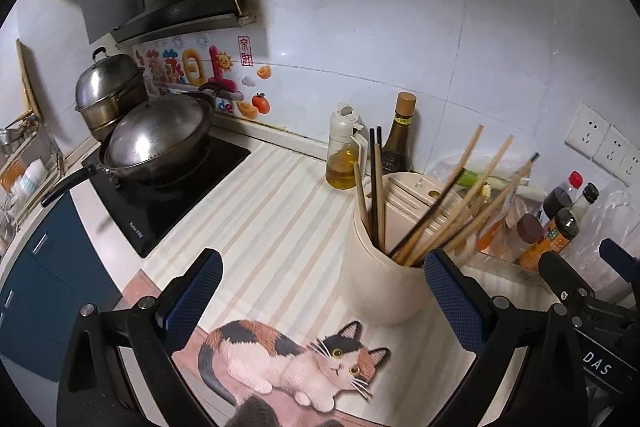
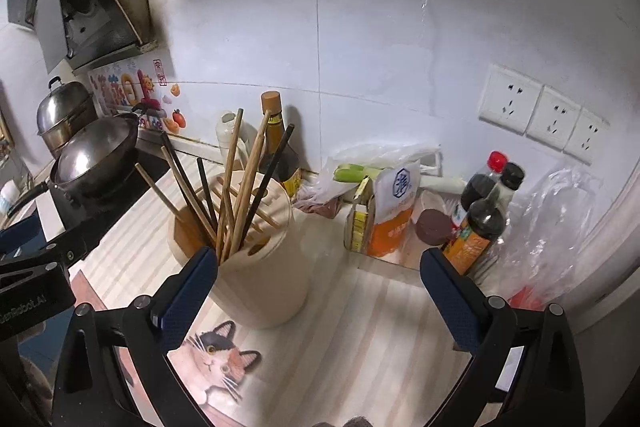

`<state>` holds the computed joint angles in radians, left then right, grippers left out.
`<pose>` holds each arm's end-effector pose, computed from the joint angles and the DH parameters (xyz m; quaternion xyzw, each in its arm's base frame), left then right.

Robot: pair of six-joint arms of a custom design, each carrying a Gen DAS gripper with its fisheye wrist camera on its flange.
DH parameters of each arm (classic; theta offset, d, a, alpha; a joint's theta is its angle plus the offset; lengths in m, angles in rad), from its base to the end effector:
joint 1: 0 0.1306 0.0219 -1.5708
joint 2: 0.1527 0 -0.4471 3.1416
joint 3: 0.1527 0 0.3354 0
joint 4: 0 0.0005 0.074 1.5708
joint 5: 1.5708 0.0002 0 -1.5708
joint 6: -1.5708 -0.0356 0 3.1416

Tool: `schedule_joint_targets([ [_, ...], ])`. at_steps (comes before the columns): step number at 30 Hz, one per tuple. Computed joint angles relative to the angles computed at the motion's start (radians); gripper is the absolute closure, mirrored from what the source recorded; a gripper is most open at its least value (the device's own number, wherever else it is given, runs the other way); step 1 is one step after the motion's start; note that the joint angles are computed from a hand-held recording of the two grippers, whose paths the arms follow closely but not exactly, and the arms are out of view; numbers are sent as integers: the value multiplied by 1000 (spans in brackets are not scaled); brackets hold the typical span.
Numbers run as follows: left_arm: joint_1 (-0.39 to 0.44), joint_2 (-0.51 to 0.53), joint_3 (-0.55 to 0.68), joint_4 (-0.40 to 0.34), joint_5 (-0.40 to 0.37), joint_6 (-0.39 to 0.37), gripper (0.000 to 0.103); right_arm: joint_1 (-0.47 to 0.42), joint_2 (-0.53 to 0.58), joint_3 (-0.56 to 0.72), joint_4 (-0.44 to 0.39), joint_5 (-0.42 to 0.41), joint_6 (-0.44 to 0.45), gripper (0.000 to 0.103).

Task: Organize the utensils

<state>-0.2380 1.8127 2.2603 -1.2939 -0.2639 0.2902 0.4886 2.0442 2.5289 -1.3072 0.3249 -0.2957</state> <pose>0.5539 -0.1253 0.6072 -0.0708 0.9254 0.0271 0.3712 0.5829 0.2964 0.5701 -0.0296 0.9200 -0.0013 0.3908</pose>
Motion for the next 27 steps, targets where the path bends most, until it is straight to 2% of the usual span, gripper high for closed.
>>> schedule_joint_targets([
  [5, -32, -79, -77, 11, -19, 18, 0, 10, -115, -160, 64, 35, -7, 1],
  [11, -62, -197, -187, 42, -30, 34, 0, 54, -248, -295, 93, 109, -31, 0],
  [16, -84, -291, -253, 37, -43, 29, 0, 119, -340, -347, 53, 183, -93, 0],
  [22, -129, -395, -292, -2, -76, 36, 0, 225, -430, -370, -40, 266, -173, 0],
  [27, -182, -453, -280, -72, -133, 69, 0, 297, -489, -375, -91, 328, -232, 0],
])
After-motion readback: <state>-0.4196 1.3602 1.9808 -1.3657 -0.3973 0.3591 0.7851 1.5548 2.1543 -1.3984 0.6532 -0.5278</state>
